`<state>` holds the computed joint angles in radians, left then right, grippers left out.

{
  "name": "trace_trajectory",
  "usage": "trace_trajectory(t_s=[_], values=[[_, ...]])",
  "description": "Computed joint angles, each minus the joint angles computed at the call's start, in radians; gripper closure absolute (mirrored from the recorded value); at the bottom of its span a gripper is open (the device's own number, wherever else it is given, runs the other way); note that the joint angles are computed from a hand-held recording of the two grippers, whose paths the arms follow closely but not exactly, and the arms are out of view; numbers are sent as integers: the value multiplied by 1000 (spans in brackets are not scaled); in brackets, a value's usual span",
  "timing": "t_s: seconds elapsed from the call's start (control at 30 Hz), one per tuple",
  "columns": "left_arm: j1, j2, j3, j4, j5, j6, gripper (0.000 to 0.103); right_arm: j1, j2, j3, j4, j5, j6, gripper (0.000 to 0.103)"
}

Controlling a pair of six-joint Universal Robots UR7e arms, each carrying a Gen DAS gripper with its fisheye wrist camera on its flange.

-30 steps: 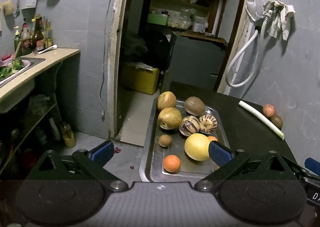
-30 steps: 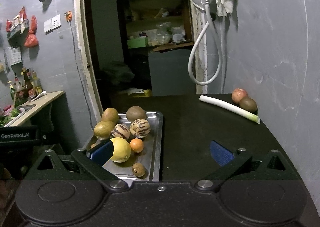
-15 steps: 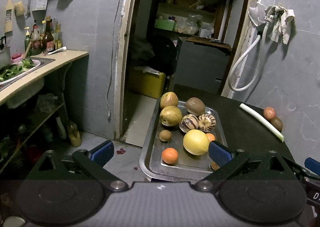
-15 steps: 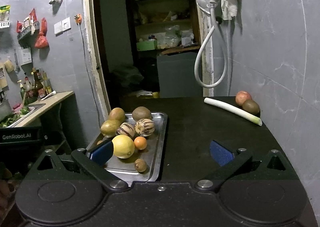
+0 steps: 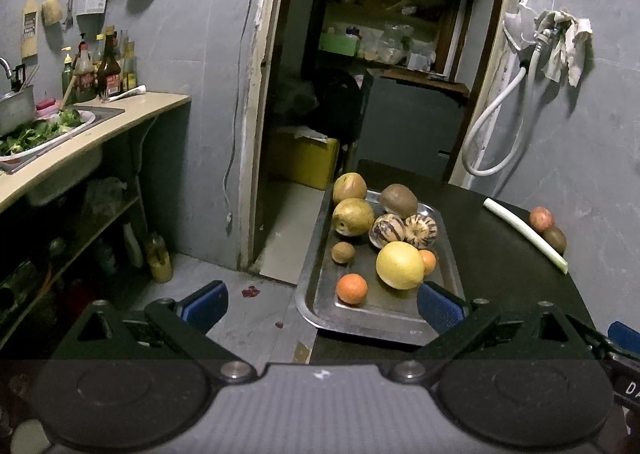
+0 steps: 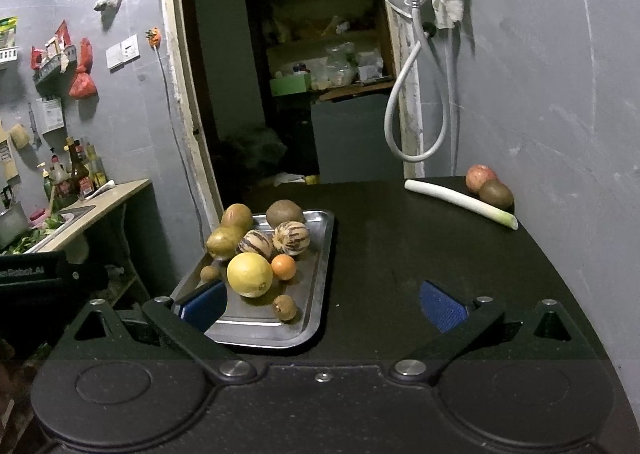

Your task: Organize fruits

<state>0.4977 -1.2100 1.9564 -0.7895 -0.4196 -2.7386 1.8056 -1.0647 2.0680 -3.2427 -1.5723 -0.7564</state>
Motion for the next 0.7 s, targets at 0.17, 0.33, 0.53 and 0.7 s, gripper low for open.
trace_trajectory(t_s=[0.17,0.33,0.53,0.7], values=[[-13,-19,18,-12,1,28,1,8,-13,31,-36,-18,8,1],[-31,-46,50,-35,15,61,1,24,-21,53,-65,-37,9,1],[-60,-94,91,-62,8,92,1,52,-33,85,-117,-53,23,1],[-90,-129,122,-66,4,109,1,74,-47,113,-159,-80,42,1]])
